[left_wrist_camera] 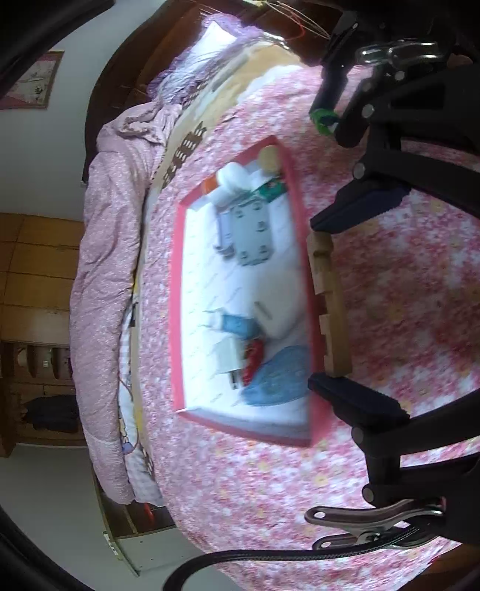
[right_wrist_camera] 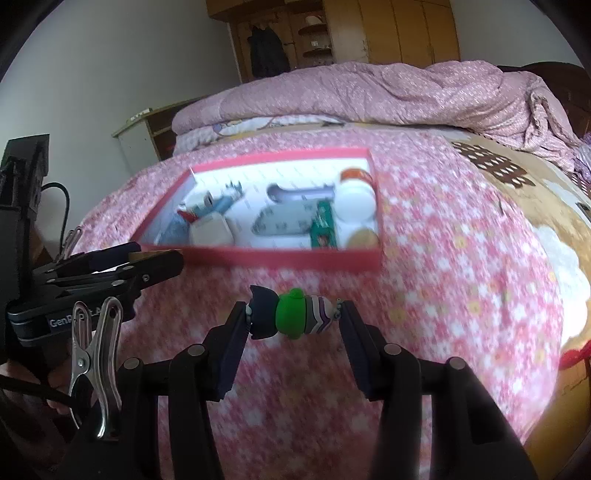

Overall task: Organize rigid objects
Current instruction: 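Lift and carry the wooden stick and green figurine toward the tray, then lower both items into the tray and open both tools to release them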

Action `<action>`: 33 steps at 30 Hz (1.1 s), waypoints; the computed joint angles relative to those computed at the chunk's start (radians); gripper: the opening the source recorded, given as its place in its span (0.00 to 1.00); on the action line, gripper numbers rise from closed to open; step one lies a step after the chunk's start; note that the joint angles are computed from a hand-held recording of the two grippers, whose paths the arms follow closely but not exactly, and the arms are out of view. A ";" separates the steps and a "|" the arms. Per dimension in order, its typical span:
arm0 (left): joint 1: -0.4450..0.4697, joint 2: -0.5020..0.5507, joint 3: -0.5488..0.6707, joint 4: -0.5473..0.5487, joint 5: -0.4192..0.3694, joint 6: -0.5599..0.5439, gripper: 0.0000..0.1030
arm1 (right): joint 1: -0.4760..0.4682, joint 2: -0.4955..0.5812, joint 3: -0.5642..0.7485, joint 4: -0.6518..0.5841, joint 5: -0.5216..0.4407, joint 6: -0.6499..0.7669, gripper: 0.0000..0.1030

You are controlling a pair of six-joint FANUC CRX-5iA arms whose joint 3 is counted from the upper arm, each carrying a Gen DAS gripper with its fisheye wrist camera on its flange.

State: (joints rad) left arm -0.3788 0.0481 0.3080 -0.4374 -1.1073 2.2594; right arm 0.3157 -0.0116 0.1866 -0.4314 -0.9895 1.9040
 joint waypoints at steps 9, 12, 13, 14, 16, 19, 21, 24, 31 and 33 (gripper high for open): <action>0.066 0.051 0.079 0.020 0.002 -0.041 0.78 | 0.041 0.065 0.094 0.017 -0.014 -0.031 0.49; 0.075 0.067 0.103 -0.004 0.009 -0.042 0.78 | 0.043 0.091 0.127 0.011 -0.022 -0.046 0.49; 0.078 0.075 0.111 -0.011 0.011 -0.042 0.78 | 0.046 0.101 0.138 0.012 -0.022 -0.052 0.49; 0.083 0.080 0.115 -0.014 0.016 -0.043 0.78 | 0.049 0.109 0.145 0.015 -0.022 -0.058 0.49; 0.101 0.097 0.125 -0.001 0.026 -0.057 0.78 | 0.058 0.124 0.158 0.027 -0.019 -0.072 0.49; 0.119 0.125 0.145 0.008 0.030 -0.081 0.78 | 0.072 0.141 0.164 0.048 -0.013 -0.095 0.49; 0.128 0.145 0.164 0.010 0.024 -0.090 0.78 | 0.078 0.147 0.165 0.058 -0.009 -0.101 0.49; 0.150 0.160 0.169 0.040 0.033 -0.099 0.79 | 0.086 0.153 0.160 0.076 -0.002 -0.105 0.49; 0.177 0.167 0.159 0.090 0.034 -0.090 0.80 | 0.087 0.168 0.163 0.097 -0.006 -0.127 0.49; 0.180 0.165 0.156 0.094 0.029 -0.086 0.80 | 0.087 0.166 0.159 0.100 -0.001 -0.132 0.49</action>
